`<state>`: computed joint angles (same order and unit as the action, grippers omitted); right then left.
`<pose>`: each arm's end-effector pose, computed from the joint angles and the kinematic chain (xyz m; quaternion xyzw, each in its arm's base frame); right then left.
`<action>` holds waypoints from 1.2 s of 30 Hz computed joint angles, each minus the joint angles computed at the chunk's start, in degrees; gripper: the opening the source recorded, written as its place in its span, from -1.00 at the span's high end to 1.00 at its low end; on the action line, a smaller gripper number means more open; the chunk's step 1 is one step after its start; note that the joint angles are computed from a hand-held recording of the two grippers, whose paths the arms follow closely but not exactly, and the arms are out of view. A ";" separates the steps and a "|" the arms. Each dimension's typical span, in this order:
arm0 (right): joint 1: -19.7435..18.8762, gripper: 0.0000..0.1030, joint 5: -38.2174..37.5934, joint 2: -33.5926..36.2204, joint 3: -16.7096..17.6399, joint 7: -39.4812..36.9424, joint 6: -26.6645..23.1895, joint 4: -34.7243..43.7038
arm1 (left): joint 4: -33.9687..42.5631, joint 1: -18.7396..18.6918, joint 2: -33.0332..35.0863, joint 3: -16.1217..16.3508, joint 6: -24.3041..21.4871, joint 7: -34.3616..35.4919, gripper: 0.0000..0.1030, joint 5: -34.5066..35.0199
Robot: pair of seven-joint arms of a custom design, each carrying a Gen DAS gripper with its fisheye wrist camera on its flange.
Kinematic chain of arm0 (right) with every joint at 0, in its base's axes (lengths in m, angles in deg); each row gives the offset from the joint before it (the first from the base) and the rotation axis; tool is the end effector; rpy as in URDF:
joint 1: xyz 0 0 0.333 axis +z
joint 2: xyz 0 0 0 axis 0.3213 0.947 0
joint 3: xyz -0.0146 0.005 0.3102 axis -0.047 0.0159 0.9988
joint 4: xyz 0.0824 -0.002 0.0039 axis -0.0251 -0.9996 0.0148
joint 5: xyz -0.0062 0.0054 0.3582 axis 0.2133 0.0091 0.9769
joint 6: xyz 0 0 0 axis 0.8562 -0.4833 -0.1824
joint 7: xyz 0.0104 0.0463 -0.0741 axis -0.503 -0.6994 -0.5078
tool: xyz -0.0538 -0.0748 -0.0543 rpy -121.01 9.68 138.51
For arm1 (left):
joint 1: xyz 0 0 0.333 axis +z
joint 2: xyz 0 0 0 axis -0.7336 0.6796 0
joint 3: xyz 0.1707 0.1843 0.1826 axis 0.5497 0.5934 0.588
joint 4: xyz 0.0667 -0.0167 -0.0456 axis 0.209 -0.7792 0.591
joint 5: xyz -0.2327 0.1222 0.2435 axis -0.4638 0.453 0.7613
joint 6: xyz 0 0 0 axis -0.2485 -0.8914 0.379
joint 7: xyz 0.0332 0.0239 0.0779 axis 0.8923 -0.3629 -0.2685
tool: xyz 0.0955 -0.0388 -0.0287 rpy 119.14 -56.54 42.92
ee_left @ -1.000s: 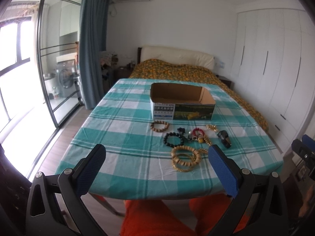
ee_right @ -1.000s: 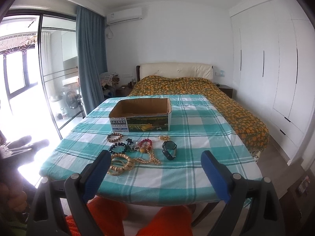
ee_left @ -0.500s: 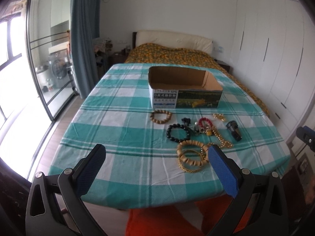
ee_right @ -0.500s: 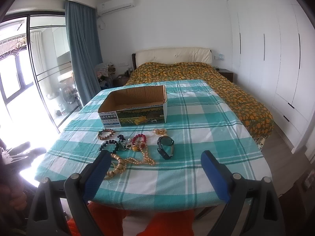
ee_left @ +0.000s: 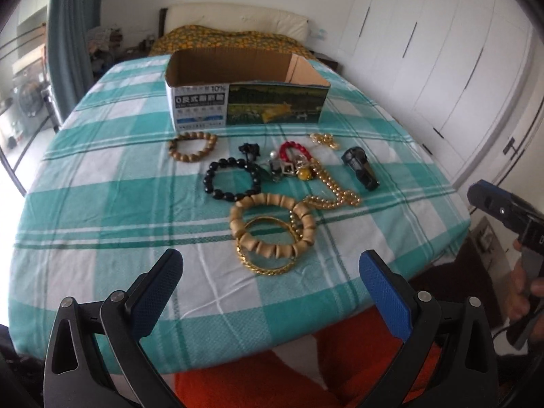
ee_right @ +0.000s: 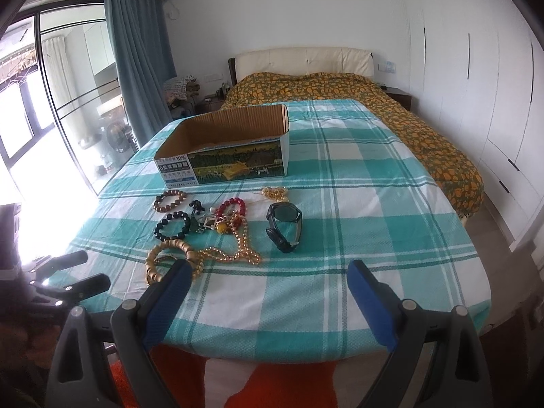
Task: Organize jewelry
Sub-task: 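Move the left tool to the wooden barrel-bead bracelet and grasp it, then lift the wooden bracelet with the left tool while the right tool grasps the gold bead necklace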
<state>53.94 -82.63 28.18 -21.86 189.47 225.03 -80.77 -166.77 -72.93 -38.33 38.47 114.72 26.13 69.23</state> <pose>0.5710 0.3789 0.4672 -0.7251 0.5301 -0.2025 0.3902 0.5193 -0.3659 0.4627 -0.7037 0.6190 -0.3008 0.1768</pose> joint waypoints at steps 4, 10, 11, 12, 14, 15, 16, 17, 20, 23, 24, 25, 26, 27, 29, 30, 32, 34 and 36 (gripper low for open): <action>-1.64 -0.83 2.12 0.95 2.34 -2.12 -0.92 0.22 | 2.88 1.52 3.76 0.78 0.26 -0.07 -0.99 -4.23; -2.68 -0.83 4.82 2.17 3.99 -4.70 -1.83 0.93 | 8.08 2.27 9.21 1.78 -4.24 3.15 -0.79 -10.18; -2.71 -0.83 5.15 2.26 4.05 -5.00 -1.97 0.98 | 8.47 2.69 9.83 1.60 -4.38 3.92 -0.66 -11.52; -2.72 -0.83 5.44 2.46 4.08 -5.28 -2.16 1.19 | 8.86 3.04 10.42 1.41 -4.25 4.41 -0.63 -12.97; -2.91 -0.83 6.07 2.83 4.31 -5.93 -2.48 1.52 | 10.21 1.32 10.93 3.03 -5.77 3.18 -0.56 -11.36; -2.98 -0.83 6.37 3.11 4.39 -6.22 -2.68 1.83 | 11.24 1.28 11.52 2.82 -6.64 4.00 -0.52 -11.73; -2.95 -0.83 6.59 3.28 4.37 -6.39 -2.82 2.02 | 12.14 0.71 11.95 3.12 -7.50 4.12 -0.40 -11.23; -2.96 -0.83 6.81 3.56 4.38 -6.59 -3.01 2.35 | 13.24 0.43 12.49 3.03 -8.51 4.83 -0.21 -11.19; -3.09 -0.83 7.39 4.72 4.31 -7.15 -3.36 3.45 | 14.78 0.26 13.50 2.72 -8.96 6.94 0.62 -11.04; -3.59 -0.83 8.40 6.09 4.78 -7.90 -4.29 4.78 | 12.39 1.81 12.54 2.10 -4.93 7.83 0.75 -13.69; -3.76 -0.83 8.72 6.43 4.99 -8.24 -4.57 5.10 | 10.95 2.31 11.84 2.04 -3.00 7.65 0.75 -14.55; -4.06 -0.83 9.08 6.71 5.33 -8.77 -4.69 5.28 | 9.10 2.61 10.78 2.27 -1.06 6.98 0.76 -15.10; -4.30 -0.83 9.43 6.89 5.67 -9.32 -4.66 5.35 | 7.32 2.64 9.59 2.68 0.58 5.87 0.76 -15.35; -4.52 -0.83 9.76 7.10 5.99 -9.88 -4.50 5.39 | 5.57 2.74 8.35 3.01 2.09 4.96 0.76 -15.46; -5.26 -0.83 10.70 7.93 7.00 -11.50 -4.45 6.11 | 2.55 2.73 6.04 3.85 4.43 2.90 0.76 -14.97; -5.83 -0.83 11.37 8.55 7.79 -12.61 -4.40 6.74 | 0.84 2.61 4.61 4.43 5.27 1.56 0.76 -14.22; -7.05 -0.82 13.02 10.39 9.61 -15.20 -4.82 8.94 | -2.19 2.34 1.92 5.56 5.93 -1.65 0.76 -11.86; -8.48 -0.82 15.18 12.80 12.07 -18.44 -5.55 11.98 | -4.68 2.67 -0.32 6.01 5.33 -4.69 0.76 -9.25; -9.65 -0.81 17.49 15.63 14.52 -22.12 -6.37 15.69 | -6.20 3.28 -1.77 5.90 3.32 -7.53 0.76 -6.69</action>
<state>44.29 -65.14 43.81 -7.34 167.35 218.66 -65.07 -172.97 -69.64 -40.10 44.38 118.04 18.60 62.54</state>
